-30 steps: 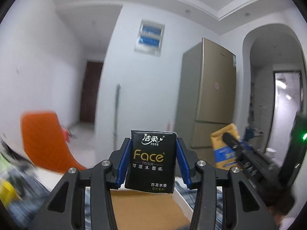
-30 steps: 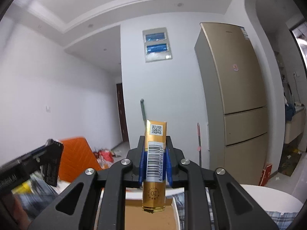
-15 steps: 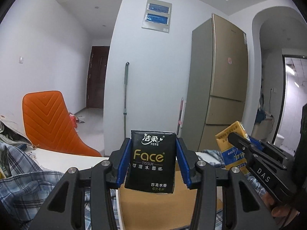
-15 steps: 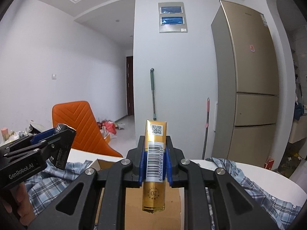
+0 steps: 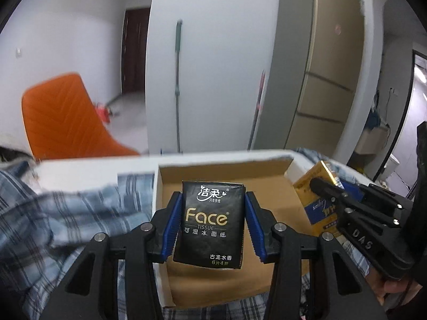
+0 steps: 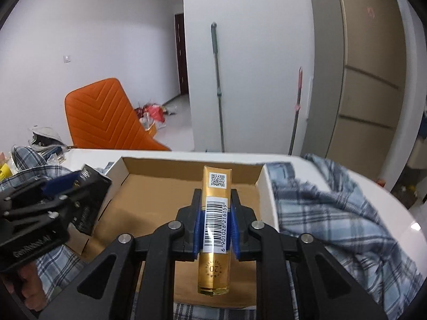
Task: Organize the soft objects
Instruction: 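Carry the tissue pack and gold box over the cardboard box with both grippers, then open both grippers to drop the tissue pack and gold box into the box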
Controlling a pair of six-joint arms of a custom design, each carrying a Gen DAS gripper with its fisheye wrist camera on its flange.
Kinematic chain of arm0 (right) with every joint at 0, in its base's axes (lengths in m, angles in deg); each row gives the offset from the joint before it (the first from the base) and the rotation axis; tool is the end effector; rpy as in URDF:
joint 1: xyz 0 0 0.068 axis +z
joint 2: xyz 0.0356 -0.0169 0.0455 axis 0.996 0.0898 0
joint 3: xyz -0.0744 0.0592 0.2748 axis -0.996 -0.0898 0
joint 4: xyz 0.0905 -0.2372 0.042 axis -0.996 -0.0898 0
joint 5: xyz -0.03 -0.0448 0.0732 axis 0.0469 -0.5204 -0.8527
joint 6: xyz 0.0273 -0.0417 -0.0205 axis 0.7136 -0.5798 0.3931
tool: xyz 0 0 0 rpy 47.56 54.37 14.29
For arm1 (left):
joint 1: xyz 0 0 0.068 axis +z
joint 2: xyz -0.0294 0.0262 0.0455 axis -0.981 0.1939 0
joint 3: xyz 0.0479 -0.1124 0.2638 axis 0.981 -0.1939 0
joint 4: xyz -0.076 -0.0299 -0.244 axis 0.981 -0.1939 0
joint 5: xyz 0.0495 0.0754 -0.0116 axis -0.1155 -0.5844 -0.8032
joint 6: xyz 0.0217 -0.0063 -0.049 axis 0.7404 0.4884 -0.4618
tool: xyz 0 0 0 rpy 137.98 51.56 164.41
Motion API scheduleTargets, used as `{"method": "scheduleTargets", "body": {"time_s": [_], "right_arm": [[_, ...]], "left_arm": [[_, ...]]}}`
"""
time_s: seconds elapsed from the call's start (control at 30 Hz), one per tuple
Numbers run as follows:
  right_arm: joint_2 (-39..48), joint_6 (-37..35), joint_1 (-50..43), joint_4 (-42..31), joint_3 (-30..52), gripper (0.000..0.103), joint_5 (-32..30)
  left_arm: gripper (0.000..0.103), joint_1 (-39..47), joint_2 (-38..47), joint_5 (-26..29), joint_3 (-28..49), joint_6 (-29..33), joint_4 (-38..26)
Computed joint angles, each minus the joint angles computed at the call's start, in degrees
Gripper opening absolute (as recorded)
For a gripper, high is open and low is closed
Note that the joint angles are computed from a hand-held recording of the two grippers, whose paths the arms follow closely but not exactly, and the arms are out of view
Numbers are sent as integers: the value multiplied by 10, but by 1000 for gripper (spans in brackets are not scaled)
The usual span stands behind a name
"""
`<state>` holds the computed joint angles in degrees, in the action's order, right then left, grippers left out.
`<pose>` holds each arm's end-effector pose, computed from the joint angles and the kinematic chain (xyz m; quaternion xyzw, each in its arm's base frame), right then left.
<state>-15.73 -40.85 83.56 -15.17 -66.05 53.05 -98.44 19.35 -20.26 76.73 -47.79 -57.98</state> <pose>0.1608 -0.0108 0.1382 0.1271 0.8703 -0.0595 0.4721 0.2596 -0.1048 0.1621 0.2619 0.8468 -0.2007 0.4171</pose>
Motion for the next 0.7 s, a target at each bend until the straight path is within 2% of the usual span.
{"method": "scheduleTargets", "body": {"time_s": [0.17, 0.2, 0.23, 0.27, 0.3, 0.37, 0.47, 0.7], "right_arm": [[-11, 2, 2, -15, -2, 17, 1], [-14, 1, 3, -14, -2, 18, 3], [-14, 1, 4, -16, 0, 20, 5], [-7, -2, 3, -10, 1, 20, 2], [-8, -2, 5, -13, 2, 20, 3], [-8, -1, 13, -19, 6, 20, 13], [-15, 0, 12, -19, 5, 20, 12], [-24, 4, 9, -21, 3, 20, 11]], "left_arm": [[48, -3, 29, 0, 16, 0, -10], [52, -4, 27, 0, 14, 0, -7], [57, -6, 27, -2, 12, -2, -3], [74, 4, 22, 2, 0, 3, 7], [86, 6, 26, -5, -5, 0, 26], [86, 18, 9, -1, -20, 2, 40], [86, 26, 2, 19, -17, -1, 33], [86, 29, 4, 27, -12, -5, 26]]}}
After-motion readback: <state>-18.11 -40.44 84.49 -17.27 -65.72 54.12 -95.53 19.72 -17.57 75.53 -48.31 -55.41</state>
